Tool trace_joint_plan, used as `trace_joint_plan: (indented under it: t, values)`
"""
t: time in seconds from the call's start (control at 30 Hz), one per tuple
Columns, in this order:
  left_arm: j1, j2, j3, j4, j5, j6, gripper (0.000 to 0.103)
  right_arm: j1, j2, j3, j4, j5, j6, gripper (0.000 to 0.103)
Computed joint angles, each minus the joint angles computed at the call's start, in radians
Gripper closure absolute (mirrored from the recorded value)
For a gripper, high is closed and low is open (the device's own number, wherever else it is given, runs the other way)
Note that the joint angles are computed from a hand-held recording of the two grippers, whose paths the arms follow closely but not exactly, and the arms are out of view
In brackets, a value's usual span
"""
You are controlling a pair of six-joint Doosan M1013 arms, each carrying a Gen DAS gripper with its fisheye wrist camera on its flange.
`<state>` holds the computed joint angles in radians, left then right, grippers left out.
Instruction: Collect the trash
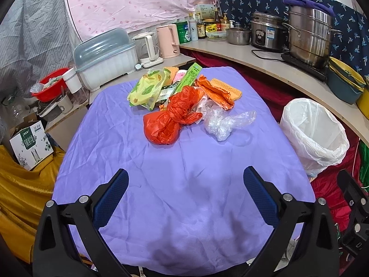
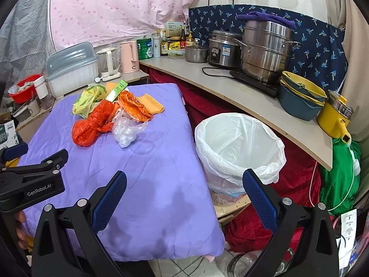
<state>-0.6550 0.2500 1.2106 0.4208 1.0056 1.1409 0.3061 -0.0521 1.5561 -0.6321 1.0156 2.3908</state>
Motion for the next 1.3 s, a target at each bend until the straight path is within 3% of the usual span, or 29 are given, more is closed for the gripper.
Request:
trace_joint_plan:
  t: [1.3]
  values:
    - [0.001,-0.016,0.023,0.022,-0.041,-0.041,0.008,-0.011,-0.003,0.001,-0.021,-0.005,0.033,0.007]
